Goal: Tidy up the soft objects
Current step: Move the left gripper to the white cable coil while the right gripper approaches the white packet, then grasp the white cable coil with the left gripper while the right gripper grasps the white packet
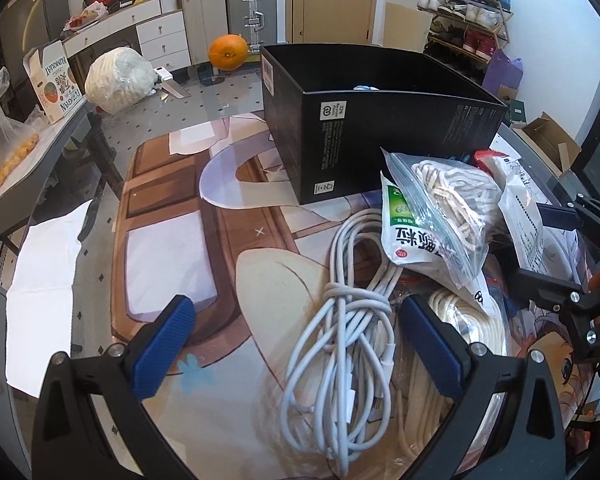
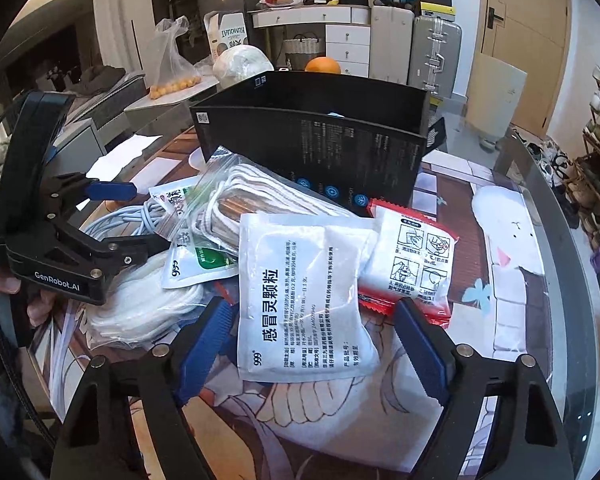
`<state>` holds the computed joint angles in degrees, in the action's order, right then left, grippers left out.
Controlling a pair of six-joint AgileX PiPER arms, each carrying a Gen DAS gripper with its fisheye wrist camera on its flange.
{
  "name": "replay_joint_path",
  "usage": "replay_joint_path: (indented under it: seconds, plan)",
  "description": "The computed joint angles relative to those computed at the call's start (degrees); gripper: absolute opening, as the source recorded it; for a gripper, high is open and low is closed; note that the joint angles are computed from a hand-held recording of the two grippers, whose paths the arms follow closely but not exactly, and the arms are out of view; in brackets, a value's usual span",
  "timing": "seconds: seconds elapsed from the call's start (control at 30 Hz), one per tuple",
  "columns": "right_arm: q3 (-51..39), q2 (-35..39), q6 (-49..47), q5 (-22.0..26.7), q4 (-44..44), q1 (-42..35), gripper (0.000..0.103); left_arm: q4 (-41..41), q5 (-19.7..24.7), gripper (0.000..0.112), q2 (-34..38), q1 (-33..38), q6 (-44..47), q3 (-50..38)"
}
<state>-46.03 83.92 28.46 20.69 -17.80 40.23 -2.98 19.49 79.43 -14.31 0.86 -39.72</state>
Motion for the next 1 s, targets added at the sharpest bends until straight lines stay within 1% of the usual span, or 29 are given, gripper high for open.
replay_joint_path:
  seconds: [0.03, 0.07, 0.13, 0.23, 0.3, 0.33, 0.4, 0.43, 0.47, 0.5, 0.53, 0.57, 0.67, 0.77, 0.87, 0.93, 1.0]
  plan:
    - [-0.1, 0.0, -1.0, -0.1, 0.9, -0.1, 0.077, 0.1, 0.0, 0.103, 0.0, -0.1, -0.1, 0.0]
    - [-0.3, 0.1, -1.9, -0.1, 1.8, -0.2, 0.075, 1.2, 0.1, 0.103, 0.0, -0.5, -1.4, 0.0]
    - [-0.5, 0.4, -3.8, -0.1, 3.7, -0.5, 0.065, 0.9, 0.0, 0.102, 0.0, -0.6, -1.1, 0.0]
    - [-0.4, 0.4, -3.7, 0.0, 3.5, -0.1, 0.061, -0.8, -0.2, 0.099, -0.3, -0.5, 0.9, 0.2]
    - [0.1, 0.0, -4.9, -0.3, 4.5, 0.0, 0.058, -2.7, -0.5, 0.088, -1.0, -0.7, 3.5, 0.6]
    - [0.3, -0.3, -5.2, -0.5, 4.9, 0.0, 0.057, -3.0, -0.6, 0.085, -1.4, -1.0, 4.1, 0.8]
    - [0.7, -0.8, -7.4, -0.8, 7.1, 0.0, 0.056, -2.9, -0.9, 0.071, -2.0, -1.5, 4.6, 1.1]
    - [0.9, -0.9, -7.4, -0.8, 7.0, 0.0, 0.055, -1.9, -1.0, 0.066, -2.3, -2.0, 3.9, 1.3]
    - [0.9, -1.0, -7.5, -0.7, 7.1, 0.1, 0.055, -1.7, -1.1, 0.058, -2.7, -2.2, 3.8, 1.5]
    - [1.2, -1.3, -7.4, -0.8, 7.1, 0.2, 0.055, -2.4, -1.2, 0.052, -3.0, -2.2, 4.7, 1.6]
    - [1.5, -1.7, -7.8, -1.0, 7.8, 0.1, 0.054, -2.7, -1.1, 0.049, -3.2, -2.3, 5.2, 1.7]
    - [1.7, -2.0, -8.7, -1.1, 8.7, -0.1, 0.053, -3.5, -1.0, 0.041, -3.5, -2.4, 6.3, 1.8]
    - [2.2, -2.7, -7.7, -1.3, 7.7, 0.1, 0.053, -4.0, -0.9, 0.039, -4.1, -2.3, 7.3, 2.2]
    - [2.6, -3.0, -6.5, -1.5, 6.3, 0.4, 0.052, 0.6, -0.5, 0.039, -5.3, -3.0, 2.8, 2.9]
    - [2.8, -3.4, -6.0, -1.7, 5.6, 0.2, 0.05, 1.2, -0.4, 0.039, -6.5, -2.5, 1.7, 4.0]
    - [3.1, -3.9, -3.2, -1.9, 2.8, 0.7, 0.048, 1.6, -0.4, 0.039, -7.5, -2.1, 1.0, 4.8]
    - [3.3, -4.2, -2.8, -2.2, 2.3, 0.6, 0.046, 1.3, -0.4, 0.039, -8.8, -1.5, 0.6, 5.8]
